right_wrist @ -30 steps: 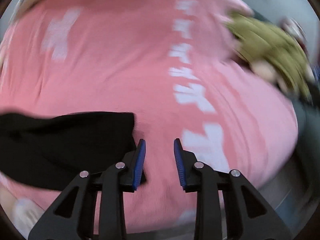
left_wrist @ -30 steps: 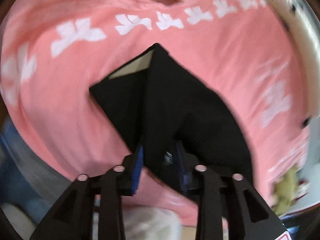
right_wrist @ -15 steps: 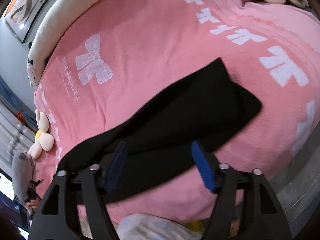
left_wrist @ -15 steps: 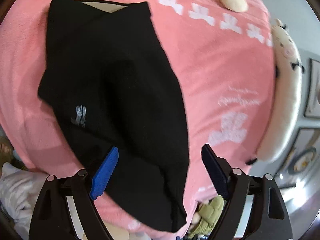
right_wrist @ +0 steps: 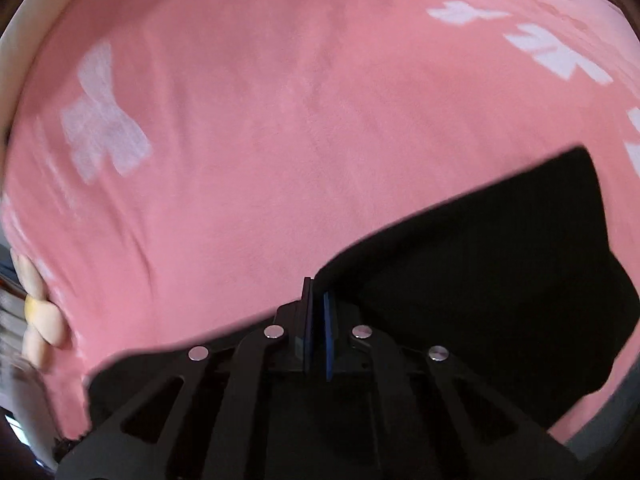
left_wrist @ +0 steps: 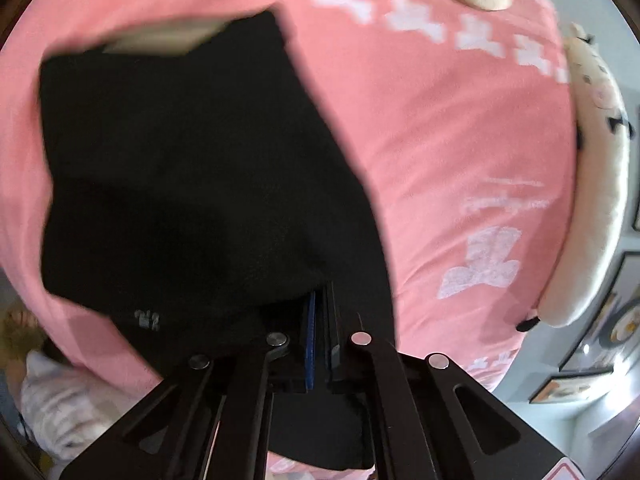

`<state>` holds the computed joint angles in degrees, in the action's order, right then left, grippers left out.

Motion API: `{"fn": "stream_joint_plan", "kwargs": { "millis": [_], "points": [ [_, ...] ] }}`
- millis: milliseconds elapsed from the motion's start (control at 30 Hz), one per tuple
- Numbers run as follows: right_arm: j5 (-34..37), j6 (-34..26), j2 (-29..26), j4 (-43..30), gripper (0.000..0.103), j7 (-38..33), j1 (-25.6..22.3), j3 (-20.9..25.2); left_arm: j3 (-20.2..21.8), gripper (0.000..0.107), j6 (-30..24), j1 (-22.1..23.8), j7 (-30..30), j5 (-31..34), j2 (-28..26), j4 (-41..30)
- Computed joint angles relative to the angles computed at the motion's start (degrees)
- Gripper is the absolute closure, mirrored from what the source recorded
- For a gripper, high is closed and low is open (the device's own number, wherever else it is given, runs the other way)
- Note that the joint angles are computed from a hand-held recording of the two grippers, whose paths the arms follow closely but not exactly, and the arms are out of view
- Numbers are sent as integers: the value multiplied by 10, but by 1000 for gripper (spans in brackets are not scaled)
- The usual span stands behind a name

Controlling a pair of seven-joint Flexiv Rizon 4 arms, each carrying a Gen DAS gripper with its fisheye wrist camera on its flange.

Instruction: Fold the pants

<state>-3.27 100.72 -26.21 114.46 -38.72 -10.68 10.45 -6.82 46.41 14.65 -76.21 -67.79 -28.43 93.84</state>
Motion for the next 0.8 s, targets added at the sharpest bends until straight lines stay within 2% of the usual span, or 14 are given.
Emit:
{"fn": "stream_joint_plan", "kwargs": {
  "millis": [33,100,167,233,300,400,467,567,600,633,667,700,733,800],
  "points": [
    [10,84,22,24,100,-31,0,6,-1,107,1,3,21,1,6,-9],
    [-1,154,66,71,100,-54,29,-24,-2,107,-11,13,75,-5,25,-21],
    [72,164,125,123,100,-143,103,-76,6,107,-20,17,118,-3,49,-16],
    [88,187,142,179,99,-163,127,-96,25,106,-10,9,141,27,64,-2],
    [47,198,124,223,99,-113,118,-102,36,105,-39,16,156,45,67,21],
    [160,130,106,251,99,-178,204,-144,48,105,-102,27,146,76,51,51],
    [156,165,89,271,95,-146,218,-148,49,105,-93,25,146,61,50,81],
    [167,189,80,276,95,-142,201,-121,43,91,-51,23,182,-29,68,133],
    [179,190,84,278,90,-144,212,-127,43,80,-41,21,192,-57,75,143],
    [182,192,86,280,79,-142,214,-129,43,66,-31,18,203,-88,82,152],
    [185,192,88,281,70,-140,232,-149,46,58,-27,16,207,-107,86,155],
    [225,183,92,271,54,-167,266,-171,51,42,-2,7,208,-122,92,160],
    [269,179,95,263,51,-203,306,-200,55,36,21,0,207,-128,95,161],
    [299,161,101,257,51,-240,360,-247,59,35,40,-2,208,-143,90,156]
  ]
}}
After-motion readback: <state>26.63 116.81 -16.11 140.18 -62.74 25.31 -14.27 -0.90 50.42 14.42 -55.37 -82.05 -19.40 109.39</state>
